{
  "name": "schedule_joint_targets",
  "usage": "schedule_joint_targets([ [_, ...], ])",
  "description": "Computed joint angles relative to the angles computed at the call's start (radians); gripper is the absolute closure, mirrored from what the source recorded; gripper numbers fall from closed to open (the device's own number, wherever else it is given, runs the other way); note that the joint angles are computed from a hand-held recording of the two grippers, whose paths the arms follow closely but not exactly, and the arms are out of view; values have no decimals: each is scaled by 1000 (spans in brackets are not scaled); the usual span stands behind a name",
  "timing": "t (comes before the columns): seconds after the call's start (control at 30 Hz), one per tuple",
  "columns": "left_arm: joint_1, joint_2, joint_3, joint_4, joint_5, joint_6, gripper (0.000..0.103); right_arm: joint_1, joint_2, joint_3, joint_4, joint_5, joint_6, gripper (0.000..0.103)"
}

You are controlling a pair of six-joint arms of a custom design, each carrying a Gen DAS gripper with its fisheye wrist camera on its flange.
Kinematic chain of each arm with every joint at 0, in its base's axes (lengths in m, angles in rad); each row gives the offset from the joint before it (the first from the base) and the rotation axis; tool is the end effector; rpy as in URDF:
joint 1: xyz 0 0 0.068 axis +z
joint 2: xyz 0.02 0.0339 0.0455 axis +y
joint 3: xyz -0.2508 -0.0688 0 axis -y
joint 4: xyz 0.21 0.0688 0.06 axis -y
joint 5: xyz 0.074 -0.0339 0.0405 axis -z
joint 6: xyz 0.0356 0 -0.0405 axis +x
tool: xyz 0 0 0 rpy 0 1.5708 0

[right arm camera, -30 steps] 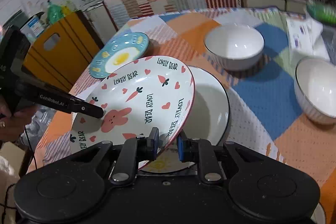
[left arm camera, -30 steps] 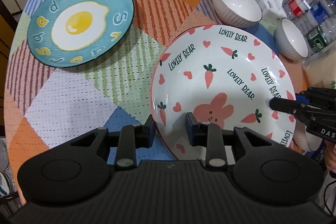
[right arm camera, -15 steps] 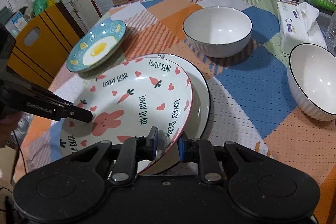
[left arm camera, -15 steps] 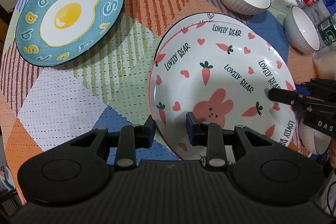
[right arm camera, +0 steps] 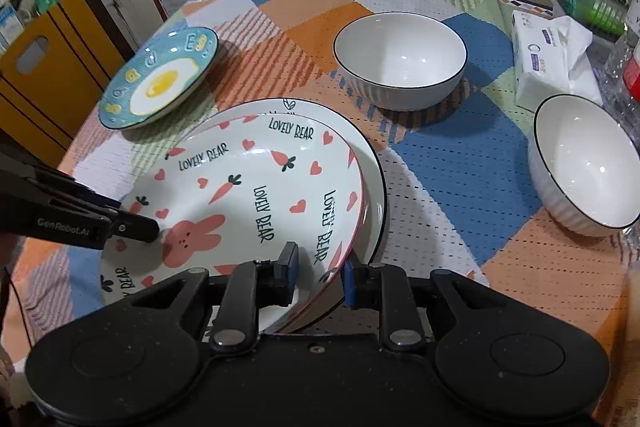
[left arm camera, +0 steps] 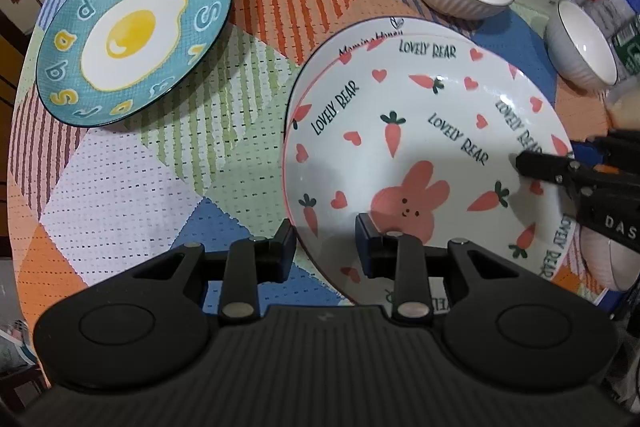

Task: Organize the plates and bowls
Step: 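Carry the bunny plate over the white plate and lower it on top, then open the right tool and move it to the blue egg plate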

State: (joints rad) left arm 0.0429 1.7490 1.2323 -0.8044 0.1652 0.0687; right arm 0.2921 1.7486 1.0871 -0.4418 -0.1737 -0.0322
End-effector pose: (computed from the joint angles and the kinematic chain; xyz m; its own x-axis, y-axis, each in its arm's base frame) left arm 0.3036 0.0072 0.2030 -0.9659 0.0263 -0.2575 0.0648 0.9877 -0.1420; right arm 0.3009 0.0969 0.1813 -0.8429 -0.2866 -0.4554 -0.3856 0.9120 0.1397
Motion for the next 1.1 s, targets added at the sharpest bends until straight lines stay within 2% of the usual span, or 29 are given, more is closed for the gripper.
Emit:
schedule_joint_targets([
  [0.13, -25, -8, -9, -2, -30, -7, 73, 52, 23, 41, -38, 107, 29, 71],
  [0.3, -35, 3, -2, -8, -40, -6, 73, 71, 16, 35, -32, 144, 40, 71],
  [0.63, -19, 29, 10, -16, 5, -12, 74, 142, 29, 49, -28, 299, 43, 69],
  [0.77, -21, 22, 1, -7, -2, -18, 75, 178, 54, 36, 2, 378, 10, 73],
  [0.9, -14, 19, 0, -10, 5, -25, 75, 241, 54, -24, 86, 485, -32, 73],
  [1.1, 19, -39, -10, -36, 39, -10, 75, 209, -16, -46, 112, 410, 9, 73],
])
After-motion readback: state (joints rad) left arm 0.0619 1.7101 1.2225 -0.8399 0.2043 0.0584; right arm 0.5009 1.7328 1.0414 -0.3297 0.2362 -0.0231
